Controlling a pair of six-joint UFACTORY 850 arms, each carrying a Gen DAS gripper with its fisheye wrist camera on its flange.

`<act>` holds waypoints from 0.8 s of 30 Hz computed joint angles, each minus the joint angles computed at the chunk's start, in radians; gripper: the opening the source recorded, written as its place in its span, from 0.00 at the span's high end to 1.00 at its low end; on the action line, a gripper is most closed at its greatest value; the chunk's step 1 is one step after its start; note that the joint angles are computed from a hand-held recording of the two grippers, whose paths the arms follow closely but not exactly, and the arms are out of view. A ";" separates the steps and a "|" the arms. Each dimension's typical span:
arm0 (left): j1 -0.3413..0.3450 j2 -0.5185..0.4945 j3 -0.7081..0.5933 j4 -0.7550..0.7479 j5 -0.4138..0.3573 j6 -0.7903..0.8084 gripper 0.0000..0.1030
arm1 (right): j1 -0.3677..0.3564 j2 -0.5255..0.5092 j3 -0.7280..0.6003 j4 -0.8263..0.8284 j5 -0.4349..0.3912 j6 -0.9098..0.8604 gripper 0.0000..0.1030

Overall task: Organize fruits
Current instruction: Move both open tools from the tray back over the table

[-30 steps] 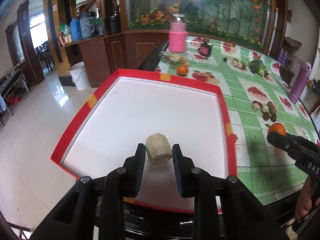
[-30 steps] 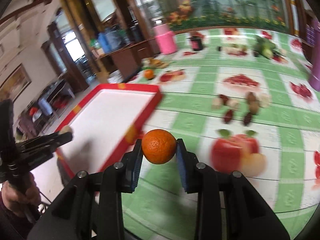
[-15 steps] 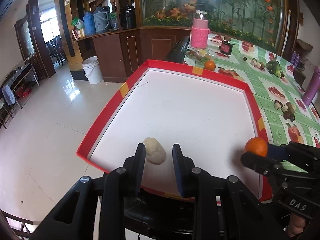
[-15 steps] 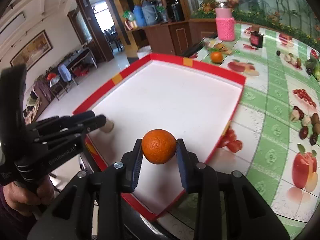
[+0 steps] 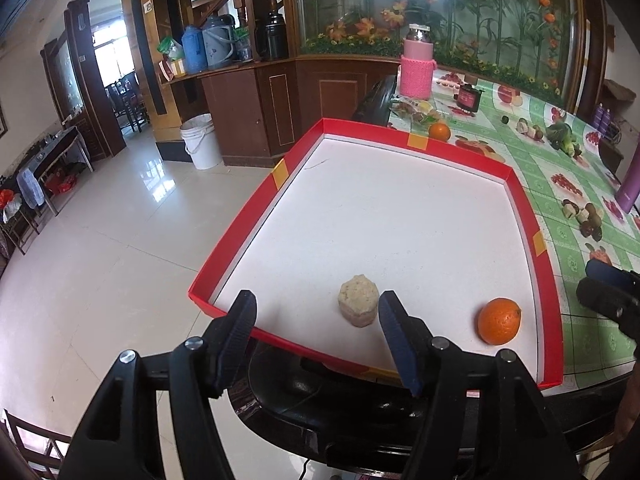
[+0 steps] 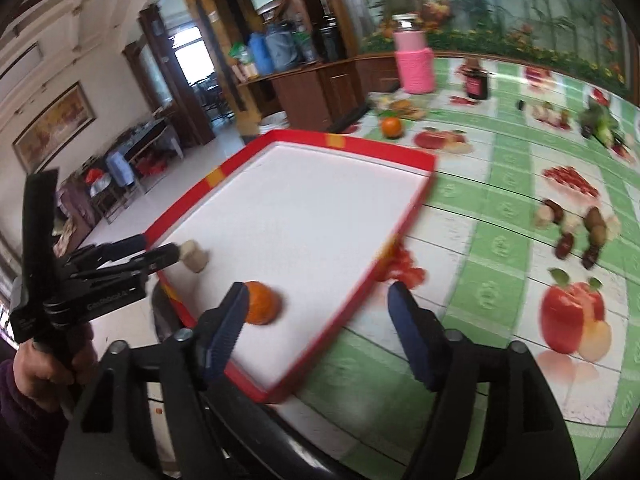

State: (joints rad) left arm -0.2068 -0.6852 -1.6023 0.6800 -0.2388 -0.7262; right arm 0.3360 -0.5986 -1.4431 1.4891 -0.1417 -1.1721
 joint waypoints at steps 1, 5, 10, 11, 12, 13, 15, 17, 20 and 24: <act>-0.003 -0.001 -0.001 0.014 -0.007 -0.012 0.38 | -0.011 -0.012 -0.010 -0.044 -0.026 0.064 0.27; -0.015 -0.006 -0.006 0.088 -0.039 -0.063 0.38 | -0.036 -0.067 -0.063 -0.108 -0.152 0.202 0.27; -0.019 -0.001 -0.001 0.091 -0.064 -0.052 0.38 | -0.011 -0.111 -0.122 -0.088 -0.191 0.182 0.25; -0.018 0.001 0.002 0.100 -0.070 -0.056 0.38 | 0.001 -0.111 -0.126 -0.096 -0.160 0.184 0.23; -0.019 0.001 0.004 0.120 -0.082 -0.069 0.38 | 0.013 -0.111 -0.131 -0.104 -0.137 0.174 0.23; -0.018 0.001 0.005 0.120 -0.088 -0.066 0.38 | 0.017 -0.115 -0.141 -0.122 -0.141 0.177 0.23; -0.011 0.003 0.006 0.087 -0.089 -0.041 0.38 | 0.016 -0.123 -0.147 -0.106 -0.196 0.143 0.23; -0.003 0.003 0.003 0.017 -0.080 0.022 0.38 | 0.017 -0.122 -0.145 -0.109 -0.224 0.107 0.23; -0.005 -0.002 -0.011 -0.028 -0.097 0.066 0.38 | -0.006 -0.103 -0.114 0.002 -0.221 0.009 0.23; -0.018 -0.008 -0.025 -0.008 -0.101 0.056 0.37 | -0.100 -0.030 -0.004 0.265 -0.213 -0.174 0.23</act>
